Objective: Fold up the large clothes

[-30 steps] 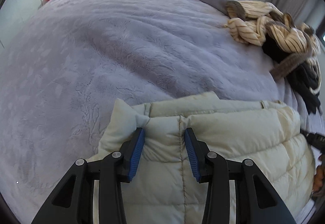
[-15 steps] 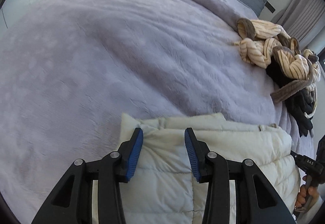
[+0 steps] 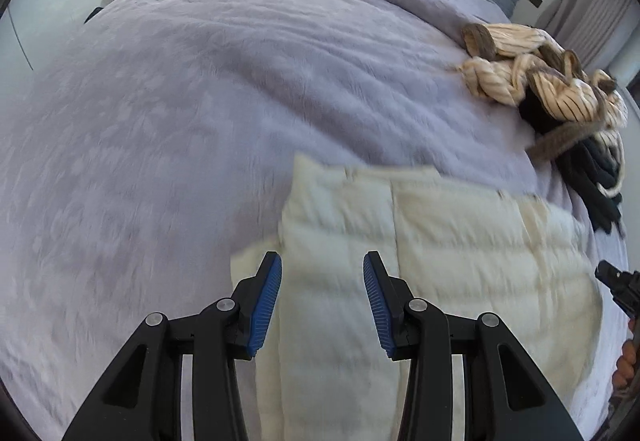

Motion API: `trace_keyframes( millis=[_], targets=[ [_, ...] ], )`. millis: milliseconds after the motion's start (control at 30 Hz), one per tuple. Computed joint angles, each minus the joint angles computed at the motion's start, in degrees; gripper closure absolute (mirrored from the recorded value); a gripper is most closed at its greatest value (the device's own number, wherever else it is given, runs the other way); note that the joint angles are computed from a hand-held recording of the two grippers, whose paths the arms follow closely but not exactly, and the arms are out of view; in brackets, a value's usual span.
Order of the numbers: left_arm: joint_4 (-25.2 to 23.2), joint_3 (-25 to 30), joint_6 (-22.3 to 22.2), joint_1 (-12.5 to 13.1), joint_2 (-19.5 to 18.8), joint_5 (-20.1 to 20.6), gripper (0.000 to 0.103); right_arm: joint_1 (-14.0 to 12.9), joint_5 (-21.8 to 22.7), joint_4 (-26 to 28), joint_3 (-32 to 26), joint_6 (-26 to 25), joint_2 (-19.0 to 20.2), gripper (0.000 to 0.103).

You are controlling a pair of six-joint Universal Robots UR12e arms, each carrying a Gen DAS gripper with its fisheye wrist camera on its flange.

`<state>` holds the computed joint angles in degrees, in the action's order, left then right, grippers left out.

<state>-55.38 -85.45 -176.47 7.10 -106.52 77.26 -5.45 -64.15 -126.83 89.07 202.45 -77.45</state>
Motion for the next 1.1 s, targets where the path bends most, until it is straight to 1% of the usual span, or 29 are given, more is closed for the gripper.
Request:
trace_keyframes(
  millis=[67, 100, 133, 167, 233, 300, 367, 433, 467, 500, 533, 567, 600, 667, 700, 767, 867, 933, 967, 1000, 1067, 1100],
  targets=[
    [-1.2, -1.4, 0.1, 0.3, 1.4, -1.3, 0.057, 0.0, 0.8, -0.1, 1.2, 0.7, -1.2, 0.085],
    [-2.1, -2.2, 0.0, 0.5, 2.3, -1.6, 0.053, -0.1, 1.2, -0.2, 1.9, 1.0, -1.9, 0.085],
    [-2.6, -2.9, -0.2, 0.7, 3.1, -1.9, 0.036, -0.1, 1.7, -0.3, 2.7, 1.5, -2.8, 0.085],
    [-2.3, -3.9, -0.3, 0.9, 3.9, -2.2, 0.024, -0.2, 2.1, -0.5, 3.4, 1.9, -3.4, 0.084],
    [-2.1, -5.7, 0.0, 1.2, 5.6, -2.4, 0.023, -0.5, 3.1, -0.7, 5.0, 3.2, -5.0, 0.083],
    [-3.3, -6.8, 0.6, 1.2, 6.8, -2.3, 0.023, -0.8, 4.1, -1.0, 6.6, 4.9, -6.4, 0.073],
    [-3.5, -8.0, 0.7, 1.1, 8.0, -1.4, 0.023, -0.9, 4.6, -1.7, 8.4, 6.9, -8.0, 0.066],
    [-3.6, -9.4, 0.8, 1.2, 9.2, -1.2, 0.023, -0.9, 5.0, -2.0, 9.9, 7.9, -9.5, 0.063],
    [-3.4, -10.2, 0.5, 1.3, 9.8, -1.3, 0.021, -0.9, 5.1, -1.9, 10.5, 8.1, -10.1, 0.060],
    [-3.1, -11.0, 0.1, 1.4, 10.4, -1.4, 0.014, -0.9, 5.5, -2.0, 11.2, 8.4, -10.7, 0.053],
    [-3.1, -11.8, -0.3, 1.6, 11.0, -1.6, 0.000, -1.0, 6.1, -2.1, 12.0, 8.6, -11.4, 0.047],
    [-2.6, -12.8, -0.7, 1.8, 11.7, -2.4, 0.000, -1.0, 6.5, -2.2, 12.6, 9.0, -11.9, 0.029],
    [-3.1, -13.2, -0.6, 2.0, 12.0, -3.4, 0.000, -1.0, 7.0, -2.7, 13.7, 10.1, -12.7, 0.011],
    [-4.9, -14.1, -0.7, 2.3, 12.6, -5.5, 0.000, -1.0, 7.1, -4.3, 15.3, 12.2, -13.6, 0.003],
    [-5.2, -14.4, -0.9, 2.4, 12.8, -6.0, 0.000, -1.2, 7.8, -5.1, 16.1, 13.3, -14.1, 0.002],
    [-5.8, -15.1, -2.0, 2.6, 13.0, -6.9, 0.000, -1.6, 9.1, -7.0, 17.8, 15.9, -14.6, 0.002],
    [-6.1, -15.9, -5.8, 3.1, 13.0, -6.9, 0.000, -2.3, 11.9, -8.6, 19.5, 18.9, -14.7, 0.002],
    [-5.4, -16.7, -8.9, 3.4, 13.0, -6.9, 0.000, -2.5, 13.6, -9.6, 20.4, 20.3, -14.5, 0.002],
    [-5.2, -17.0, -10.0, 3.8, 13.0, -8.0, 0.000, -2.6, 14.4, -10.0, 20.8, 21.0, -14.3, 0.002],
    [-5.4, -17.4, -10.9, 4.3, 13.0, -10.0, 0.000, -2.6, 14.9, -10.3, 21.0, 21.5, -14.2, 0.002],
    [-4.8, -18.3, -12.6, 5.4, 12.9, -15.0, 0.000, -2.8, 16.3, -12.8, 22.0, 23.5, -13.9, 0.002],
    [-3.9, -18.9, -14.0, 5.9, 12.7, -17.6, 0.000, -2.9, 17.1, -15.1, 22.6, 25.1, -13.6, 0.002]
  ],
)
